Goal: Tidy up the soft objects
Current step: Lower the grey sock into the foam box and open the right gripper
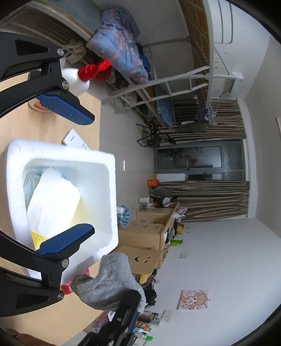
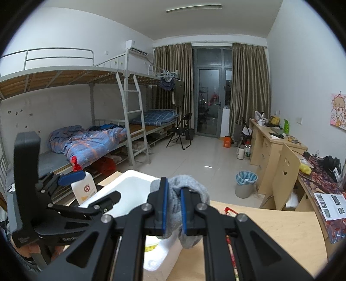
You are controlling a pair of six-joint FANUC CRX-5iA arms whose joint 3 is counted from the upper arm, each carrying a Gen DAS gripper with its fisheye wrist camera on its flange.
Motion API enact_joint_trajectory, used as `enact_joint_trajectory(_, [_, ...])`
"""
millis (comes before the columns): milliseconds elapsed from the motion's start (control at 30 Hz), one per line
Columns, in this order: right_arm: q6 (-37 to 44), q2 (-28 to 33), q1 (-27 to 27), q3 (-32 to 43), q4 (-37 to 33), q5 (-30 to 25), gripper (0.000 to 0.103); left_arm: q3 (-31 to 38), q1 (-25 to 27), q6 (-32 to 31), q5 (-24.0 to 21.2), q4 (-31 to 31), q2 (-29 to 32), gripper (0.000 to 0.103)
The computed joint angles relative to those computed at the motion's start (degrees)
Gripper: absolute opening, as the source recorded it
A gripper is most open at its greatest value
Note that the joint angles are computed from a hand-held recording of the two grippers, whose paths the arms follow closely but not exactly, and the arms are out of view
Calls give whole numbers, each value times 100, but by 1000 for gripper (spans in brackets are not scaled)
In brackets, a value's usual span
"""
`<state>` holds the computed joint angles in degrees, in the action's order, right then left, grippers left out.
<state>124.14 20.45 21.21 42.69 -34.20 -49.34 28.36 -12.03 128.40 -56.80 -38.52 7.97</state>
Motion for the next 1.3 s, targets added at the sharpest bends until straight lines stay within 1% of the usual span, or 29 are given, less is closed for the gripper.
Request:
enact_joint_trajectory(200, [43,38,69,75,-41,-134,13,-69,-119,219,-227,-373,-135,93])
enact_joint_trajectory(267, [66,60,82,120,-74,-193,13,-67,-193,342,-381,-591,-168,93])
enact_joint_trajectory(367, [94,63,113,133,-120,-257,13,-202,-200,505,-433,-687,-317,96])
enact_joint_trajectory(500, [151,100,157,198,-212,-392,13,-416,-318,845,-478,-1042,-539,100])
enact_joint_trajectory(567, [166,127,195,241,-207,-456,13,-454,-351,789,-537,-1106,-597,102])
enact_joint_trajectory(633, [193,144,230,269,-213,-500,13,-491,-422,886,-630,-1270,-656,102])
enact_joint_trajectory(800, [247,146,274,286,-236,-547,13,-564,-335,872,-644,-1179,-752,103])
enact_joint_trajectory(933, [137,244,313,418,-114,-620,14,-604,-250,861,-599,-1056,-777,103])
enact_joint_trajectory(1133, [-9,359,376,542,18,-729,14,-637,-217,824,-603,-1034,-798,103])
enact_joint_trajectory(1300, [-138,492,396,726,108,-918,14,-604,-242,969,-624,-1116,-766,103])
